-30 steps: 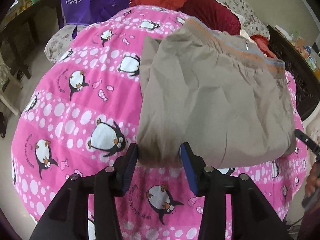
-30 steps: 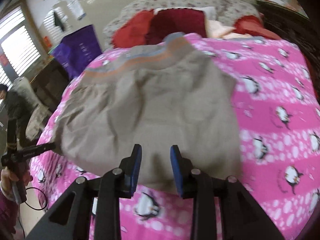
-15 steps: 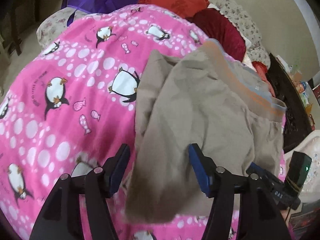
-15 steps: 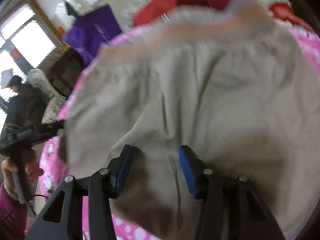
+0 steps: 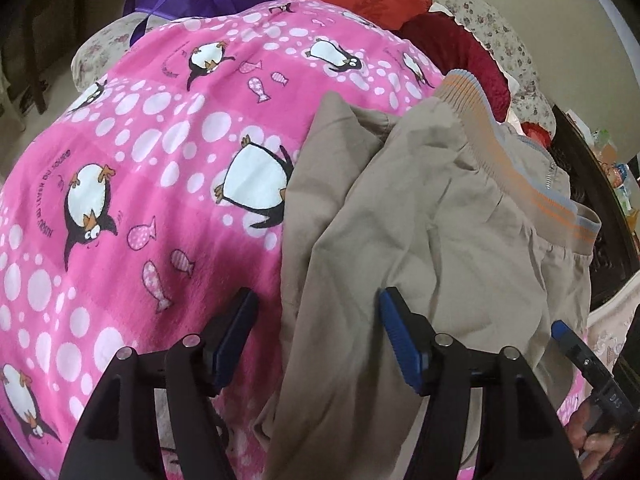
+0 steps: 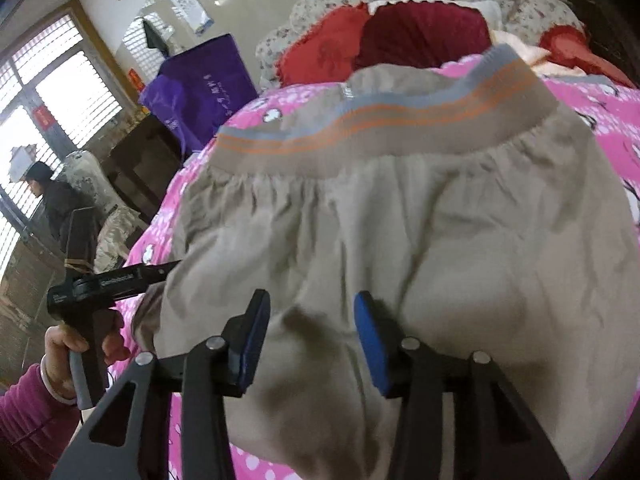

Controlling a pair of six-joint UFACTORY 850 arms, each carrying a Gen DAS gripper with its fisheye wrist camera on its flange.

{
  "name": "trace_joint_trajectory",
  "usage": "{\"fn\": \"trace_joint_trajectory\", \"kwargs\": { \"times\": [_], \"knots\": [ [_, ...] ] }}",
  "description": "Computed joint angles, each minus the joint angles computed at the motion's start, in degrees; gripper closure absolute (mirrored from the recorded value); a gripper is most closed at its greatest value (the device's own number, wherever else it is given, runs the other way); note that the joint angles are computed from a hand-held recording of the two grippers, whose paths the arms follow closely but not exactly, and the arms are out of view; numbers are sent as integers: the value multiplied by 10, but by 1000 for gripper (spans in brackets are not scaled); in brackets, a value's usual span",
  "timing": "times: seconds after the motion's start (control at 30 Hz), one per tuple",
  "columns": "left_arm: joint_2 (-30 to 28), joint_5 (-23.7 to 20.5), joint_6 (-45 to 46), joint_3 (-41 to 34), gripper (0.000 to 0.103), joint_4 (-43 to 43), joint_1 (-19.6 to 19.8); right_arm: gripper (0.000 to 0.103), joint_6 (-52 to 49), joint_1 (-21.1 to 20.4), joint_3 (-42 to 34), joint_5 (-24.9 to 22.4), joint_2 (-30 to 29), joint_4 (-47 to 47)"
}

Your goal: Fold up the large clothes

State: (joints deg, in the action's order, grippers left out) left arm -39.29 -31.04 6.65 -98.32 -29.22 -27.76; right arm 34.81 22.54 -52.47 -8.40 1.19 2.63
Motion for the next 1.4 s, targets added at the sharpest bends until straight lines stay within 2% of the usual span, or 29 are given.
{"fn": "trace_joint_trajectory", "kwargs": {
  "times": [0.13,0.23,0.3,0.47,0.53,0.6,0.67,0.7,0.73,0.77,0.8,0.83,0.9,0.97,1.0,1.03,1.17,1.33,1.4],
  "knots": [
    [-9,-3,-15,-15,50,18,-4,61,-13,3,-29,-16,-40,13],
    [-7,-5,-13,-13,49,16,-3,65,14,2,-52,-56,-73,-20],
    [-10,-9,-11,-17,49,19,-4,65,46,9,-56,-57,-73,-50],
    [-15,-15,2,-23,47,14,-1,65,40,16,-48,-37,-53,-50],
    [-20,-20,18,-27,42,-5,1,65,45,15,-48,-31,-52,-58],
    [-23,-23,56,-26,35,-49,6,65,62,9,-45,-44,-54,-67],
    [-23,-24,77,-24,36,-74,7,67,13,-6,-42,-55,-63,-6],
    [-24,-31,100,-26,55,-94,9,67,-10,-10,-38,-48,-62,22],
    [-26,-47,129,-28,69,-124,12,67,-12,-10,-38,-47,-61,25],
    [-26,-58,135,-30,88,-134,13,67,-6,-9,-39,-49,-58,18],
    [-23,-57,122,-29,97,-124,11,67,-14,-8,-37,-44,-51,27],
    [-20,-57,126,-28,101,-127,10,67,-23,-9,-34,-35,-47,37],
    [-9,-46,130,-20,103,-125,6,67,-21,-11,-30,-23,-40,34],
    [3,-38,129,-10,103,-128,3,67,17,-15,-44,-44,-57,-9],
    [10,-34,133,-3,103,-133,1,67,1,-19,-55,-66,-74,5],
    [20,-26,132,4,103,-127,-3,67,-24,-23,-51,-66,-77,26],
    [44,-21,148,18,103,-128,-10,67,-1,-19,-51,-67,-76,-6],
    [62,-33,176,6,103,-145,-28,67,-109,-38,-24,-63,-47,133],
    [65,-43,190,-6,103,-158,-41,67,-113,-39,-3,-45,-21,152]
  ]
}}
